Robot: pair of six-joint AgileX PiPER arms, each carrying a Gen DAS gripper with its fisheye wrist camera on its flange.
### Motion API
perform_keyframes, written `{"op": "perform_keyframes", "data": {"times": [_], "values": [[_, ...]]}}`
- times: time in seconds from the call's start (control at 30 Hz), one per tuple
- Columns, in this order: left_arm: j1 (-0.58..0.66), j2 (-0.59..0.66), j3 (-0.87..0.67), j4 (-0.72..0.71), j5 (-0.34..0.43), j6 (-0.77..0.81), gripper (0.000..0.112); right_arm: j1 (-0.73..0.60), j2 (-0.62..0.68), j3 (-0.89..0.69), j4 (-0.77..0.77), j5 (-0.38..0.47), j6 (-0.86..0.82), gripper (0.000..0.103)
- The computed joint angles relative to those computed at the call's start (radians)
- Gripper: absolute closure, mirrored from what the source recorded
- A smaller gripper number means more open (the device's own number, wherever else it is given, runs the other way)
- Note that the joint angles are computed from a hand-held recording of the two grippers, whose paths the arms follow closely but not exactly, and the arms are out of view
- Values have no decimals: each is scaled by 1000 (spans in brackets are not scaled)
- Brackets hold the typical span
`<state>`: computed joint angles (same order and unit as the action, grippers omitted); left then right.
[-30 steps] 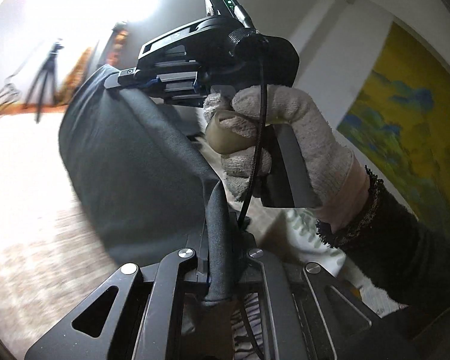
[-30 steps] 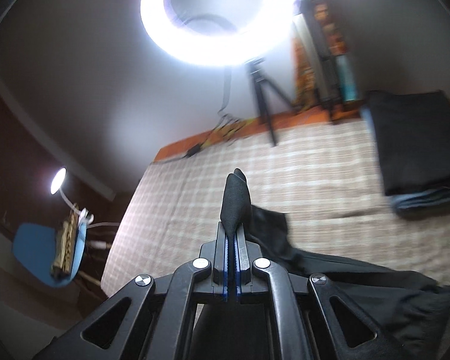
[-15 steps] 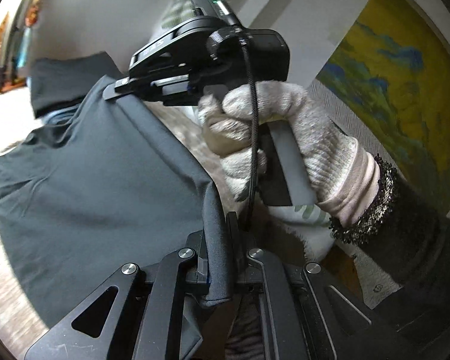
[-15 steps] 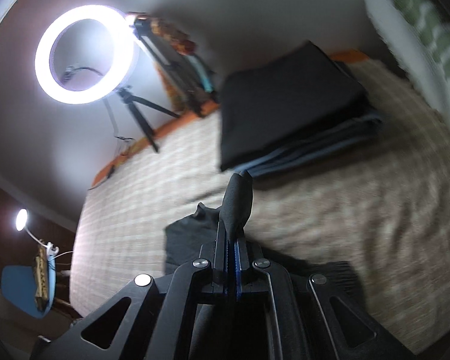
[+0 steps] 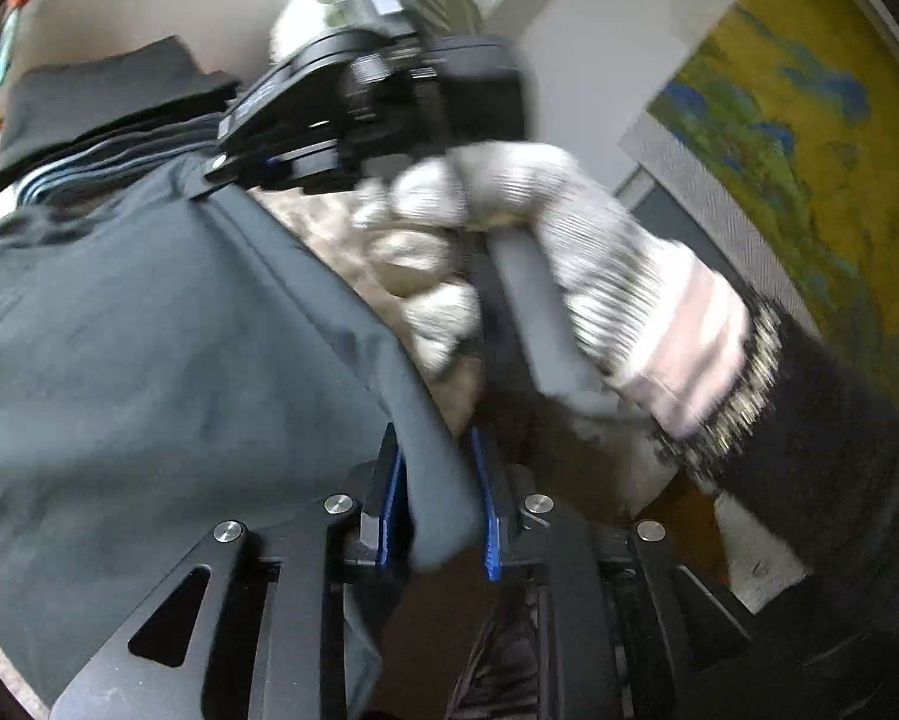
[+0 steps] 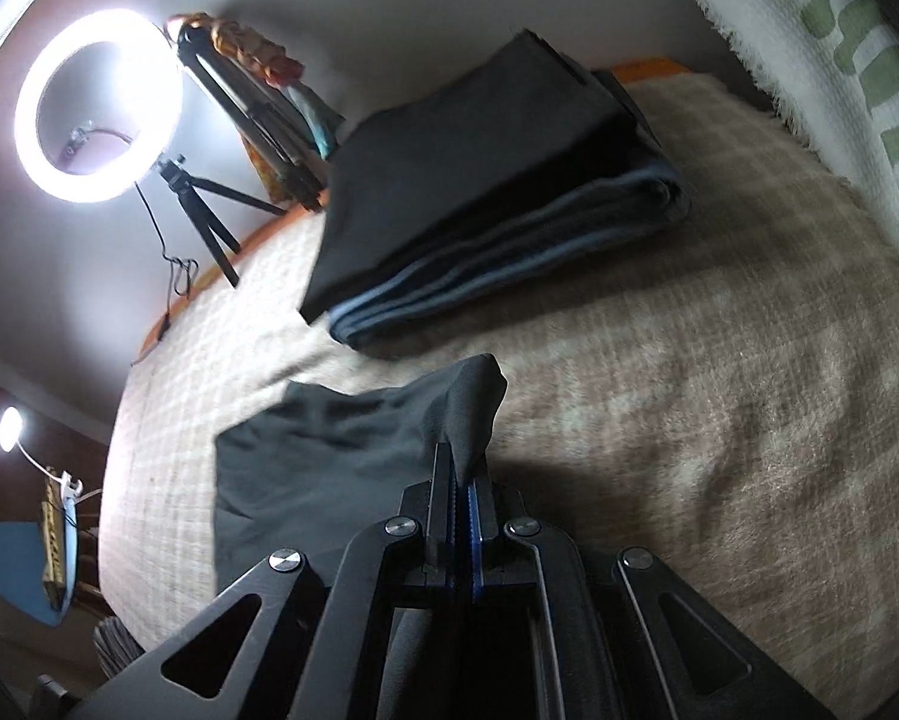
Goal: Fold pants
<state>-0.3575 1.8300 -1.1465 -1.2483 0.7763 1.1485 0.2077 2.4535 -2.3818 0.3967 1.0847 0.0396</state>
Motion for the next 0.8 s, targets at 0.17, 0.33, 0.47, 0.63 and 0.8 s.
{"op": "perform_keyframes", "data": {"times": [0.17, 0.33, 0.47, 0.63, 0.8], "values": [[61, -123, 98, 71, 78, 5, 89, -4, -17, 56, -7, -37, -21, 96], [252, -280, 230, 139, 162, 59, 88, 15, -129, 194, -128, -103, 8, 70], [394, -295, 252, 195, 143, 97, 88, 22, -276, 374, -124, -186, -47, 68], [488, -225, 204, 219, 123, 28, 88, 51, -383, 504, -8, -150, -259, 67], [426, -212, 207, 204, 108, -4, 88, 90, -404, 603, 11, -122, -375, 68]]}}
